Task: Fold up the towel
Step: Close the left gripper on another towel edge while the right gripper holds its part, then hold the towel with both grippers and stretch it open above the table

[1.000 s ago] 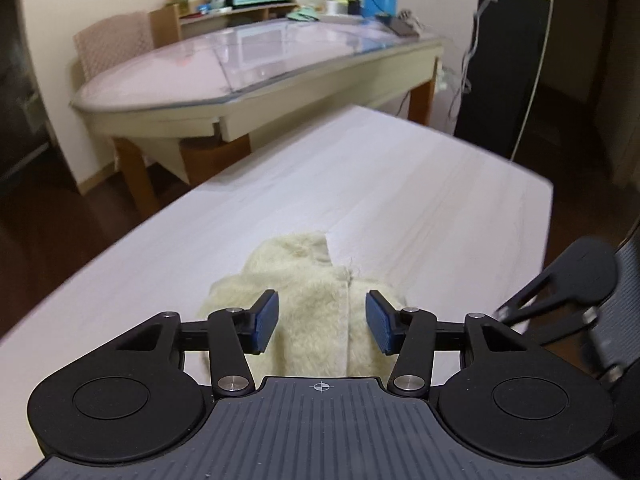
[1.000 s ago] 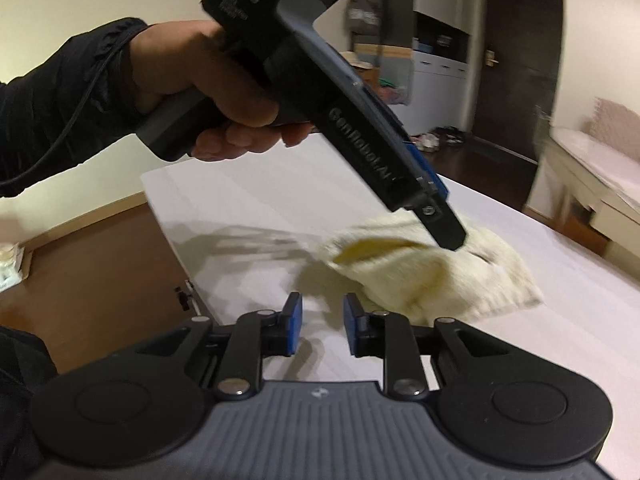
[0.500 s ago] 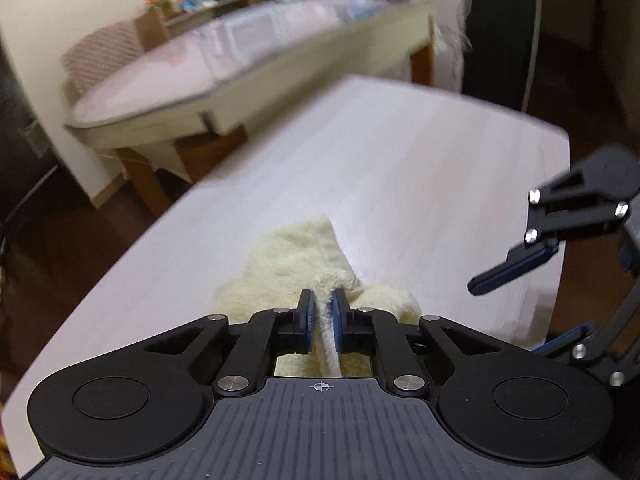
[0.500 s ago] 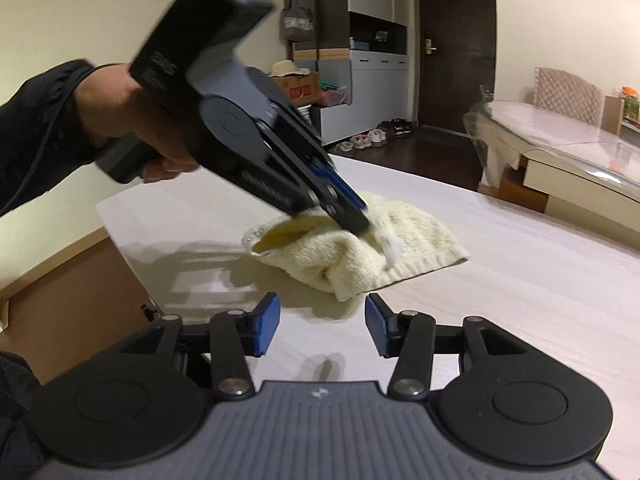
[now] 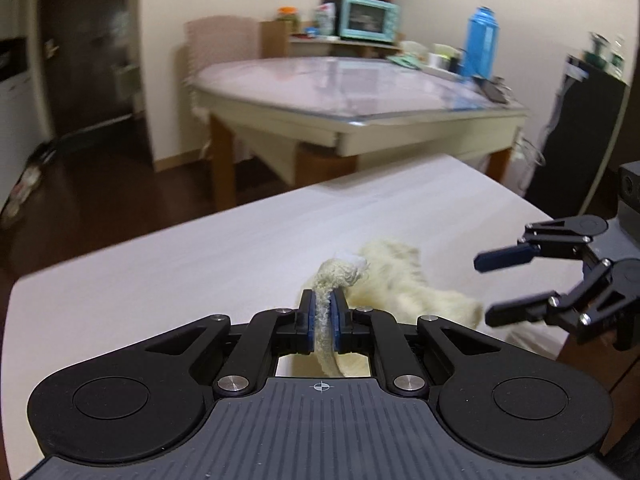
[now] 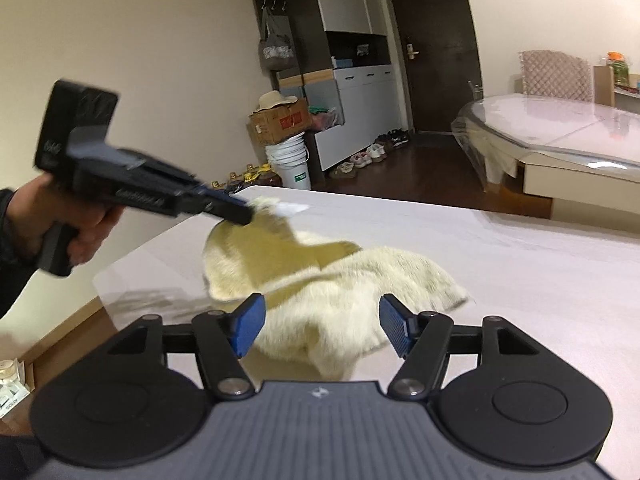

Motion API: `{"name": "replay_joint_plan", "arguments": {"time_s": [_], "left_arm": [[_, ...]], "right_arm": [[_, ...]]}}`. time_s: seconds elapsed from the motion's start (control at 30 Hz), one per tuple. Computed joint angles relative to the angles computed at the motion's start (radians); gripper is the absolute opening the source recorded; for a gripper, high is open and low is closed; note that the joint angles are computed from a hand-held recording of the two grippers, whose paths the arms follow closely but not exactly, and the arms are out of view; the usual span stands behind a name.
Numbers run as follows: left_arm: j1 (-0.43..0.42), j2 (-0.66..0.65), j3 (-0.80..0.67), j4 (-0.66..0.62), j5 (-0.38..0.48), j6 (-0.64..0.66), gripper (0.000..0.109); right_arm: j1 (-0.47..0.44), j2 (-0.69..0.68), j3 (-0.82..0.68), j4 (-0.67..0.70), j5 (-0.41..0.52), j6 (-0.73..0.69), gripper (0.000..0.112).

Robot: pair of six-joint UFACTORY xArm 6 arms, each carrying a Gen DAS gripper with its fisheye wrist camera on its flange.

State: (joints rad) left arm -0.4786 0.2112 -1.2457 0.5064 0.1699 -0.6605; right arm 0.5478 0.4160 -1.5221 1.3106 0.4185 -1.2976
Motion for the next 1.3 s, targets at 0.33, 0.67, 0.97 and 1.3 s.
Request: {"name": "replay_joint_plan", "arguments": {"time_s": [0.33, 0.67, 0.97, 1.3], "left_arm": [[0.035, -0.04, 0.07, 0.066, -0.031, -0.1, 0.008], [0.067, -0.032, 0.074, 0.176, -0.027, -0.242, 0.008], [0.05, -0.092, 0.127, 0.326, 0.087, -0.389, 0.008], [0.067, -0.148, 0.21, 0.346, 0.056, -0.435, 0.008]], "right_arm": [[-0.084, 0.325, -0.443, -0.352, 0.268, 0.398, 0.058], [-0.098, 0.213, -0.296, -0.259, 0.262, 0.26, 0.013], [-0.081, -0.065, 0.065, -0.132, 0.254, 0.007, 0.012], [-0.065, -0.092, 0.102, -0.203, 0.432, 0.014, 0.012]]}}
